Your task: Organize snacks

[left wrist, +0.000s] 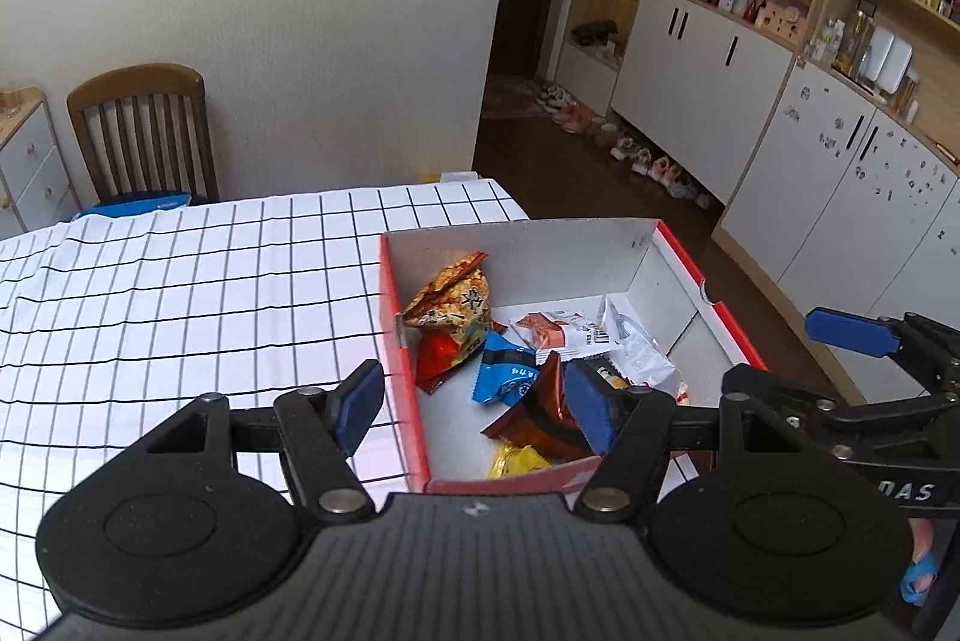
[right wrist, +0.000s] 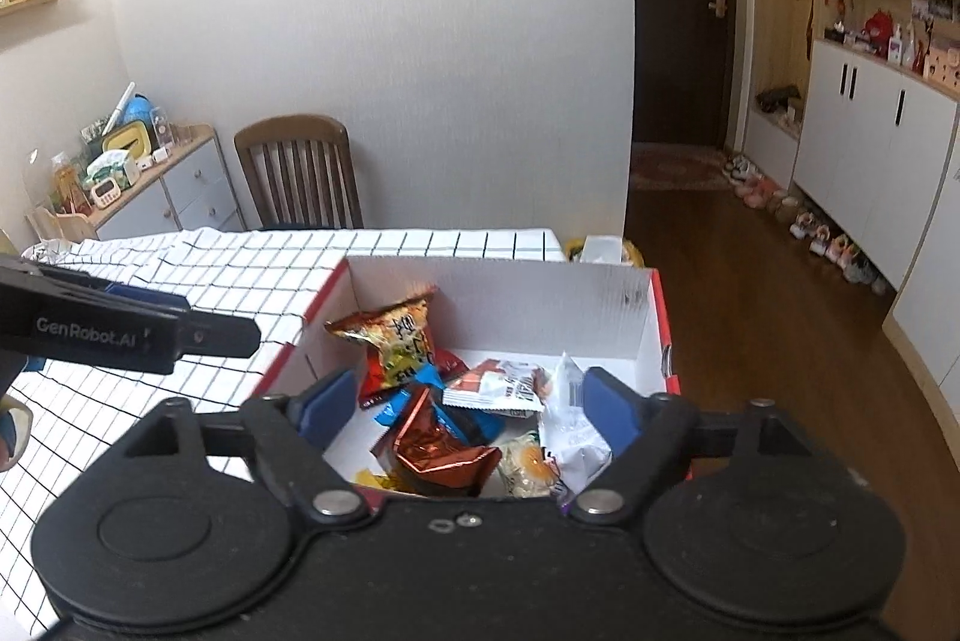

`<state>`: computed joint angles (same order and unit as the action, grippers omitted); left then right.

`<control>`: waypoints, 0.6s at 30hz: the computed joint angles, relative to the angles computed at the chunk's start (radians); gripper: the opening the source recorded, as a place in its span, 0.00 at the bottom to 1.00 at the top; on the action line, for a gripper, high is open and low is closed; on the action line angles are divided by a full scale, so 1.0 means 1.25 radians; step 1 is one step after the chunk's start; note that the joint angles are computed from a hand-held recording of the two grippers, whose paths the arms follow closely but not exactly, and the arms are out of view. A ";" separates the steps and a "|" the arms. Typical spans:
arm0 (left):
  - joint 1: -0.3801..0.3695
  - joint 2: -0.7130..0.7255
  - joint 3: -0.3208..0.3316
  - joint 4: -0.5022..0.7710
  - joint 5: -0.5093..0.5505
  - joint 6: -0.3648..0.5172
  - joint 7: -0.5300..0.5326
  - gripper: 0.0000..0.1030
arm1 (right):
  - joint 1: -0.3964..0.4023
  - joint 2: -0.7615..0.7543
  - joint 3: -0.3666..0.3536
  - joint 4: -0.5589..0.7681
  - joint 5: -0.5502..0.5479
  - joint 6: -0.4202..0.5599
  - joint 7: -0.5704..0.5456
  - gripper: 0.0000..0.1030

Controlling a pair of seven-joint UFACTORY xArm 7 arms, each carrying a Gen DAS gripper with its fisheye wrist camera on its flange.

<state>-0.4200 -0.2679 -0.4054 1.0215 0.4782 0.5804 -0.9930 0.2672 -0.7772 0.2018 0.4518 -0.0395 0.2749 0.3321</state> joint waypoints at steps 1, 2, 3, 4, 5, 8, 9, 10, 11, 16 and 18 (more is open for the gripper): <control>-0.004 -0.015 0.005 -0.014 -0.008 -0.006 0.004 0.75 | -0.005 -0.010 0.009 -0.003 -0.002 0.000 0.008 0.87; -0.007 -0.030 0.009 -0.028 -0.017 -0.014 0.009 0.78 | -0.007 -0.021 0.018 -0.008 -0.004 -0.005 0.016 0.87; -0.010 -0.043 0.013 -0.042 -0.029 -0.024 0.018 0.79 | -0.007 -0.031 0.025 -0.011 -0.005 -0.006 0.023 0.90; -0.011 -0.056 0.015 -0.055 -0.042 -0.031 0.027 0.79 | -0.007 -0.041 0.032 -0.013 -0.006 -0.003 0.032 0.92; -0.012 -0.067 0.017 -0.064 -0.054 -0.031 0.036 0.79 | -0.006 -0.052 0.039 -0.017 -0.006 -0.003 0.042 0.94; -0.006 -0.096 0.008 -0.086 -0.072 -0.033 0.058 0.80 | -0.013 -0.083 0.067 -0.024 -0.015 -0.001 0.074 1.00; -0.005 -0.103 0.004 -0.090 -0.076 -0.031 0.066 0.82 | -0.020 -0.093 0.080 -0.026 -0.019 0.000 0.090 1.00; -0.005 -0.110 0.001 -0.095 -0.083 -0.032 0.074 0.82 | -0.025 -0.101 0.090 -0.026 -0.024 0.002 0.104 1.00; -0.008 -0.117 0.002 -0.100 -0.095 -0.033 0.084 0.82 | -0.026 -0.114 0.101 -0.029 -0.027 0.009 0.119 1.00; -0.006 -0.156 -0.011 -0.122 -0.129 -0.025 0.110 0.93 | -0.030 -0.149 0.132 -0.028 -0.046 0.042 0.179 1.00; -0.007 -0.176 -0.012 -0.139 -0.141 -0.037 0.117 0.99 | -0.033 -0.162 0.145 -0.028 -0.053 0.051 0.205 1.00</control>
<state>-0.4290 -0.4881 -0.4204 0.8483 0.3024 0.5344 -0.8468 0.2255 -0.9800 0.3828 0.4168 -0.1059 0.3391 0.5885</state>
